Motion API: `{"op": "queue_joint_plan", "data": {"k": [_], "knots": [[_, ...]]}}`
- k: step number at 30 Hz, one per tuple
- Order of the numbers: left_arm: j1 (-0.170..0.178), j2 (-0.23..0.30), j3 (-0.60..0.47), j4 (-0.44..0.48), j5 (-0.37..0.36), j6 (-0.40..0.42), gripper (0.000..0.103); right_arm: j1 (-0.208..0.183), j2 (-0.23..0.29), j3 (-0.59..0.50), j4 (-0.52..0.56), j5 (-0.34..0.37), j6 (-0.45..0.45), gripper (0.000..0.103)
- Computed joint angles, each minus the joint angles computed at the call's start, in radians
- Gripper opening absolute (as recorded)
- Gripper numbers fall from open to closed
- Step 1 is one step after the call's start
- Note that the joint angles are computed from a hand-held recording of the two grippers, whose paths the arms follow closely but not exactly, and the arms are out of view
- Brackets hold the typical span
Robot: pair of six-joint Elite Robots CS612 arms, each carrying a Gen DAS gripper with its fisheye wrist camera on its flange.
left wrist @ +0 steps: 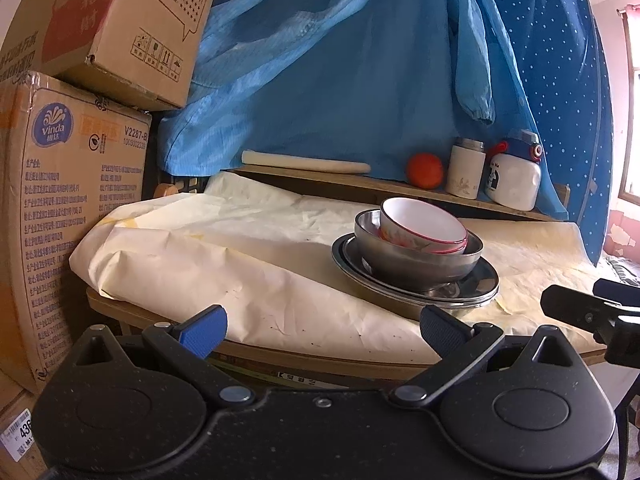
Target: Organize plates and bowls
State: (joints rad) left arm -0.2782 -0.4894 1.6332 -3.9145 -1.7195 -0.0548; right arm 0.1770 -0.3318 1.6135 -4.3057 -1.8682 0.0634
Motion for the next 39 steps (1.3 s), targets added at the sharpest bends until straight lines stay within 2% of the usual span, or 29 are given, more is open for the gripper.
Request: {"op": "queue_joint_plan", "data": {"k": [39], "knots": [[-0.001,-0.002,0.004,0.017,0.007,0.002,0.102,-0.002,0.000,0.002,0.009,0.001,0.019,0.103]]}}
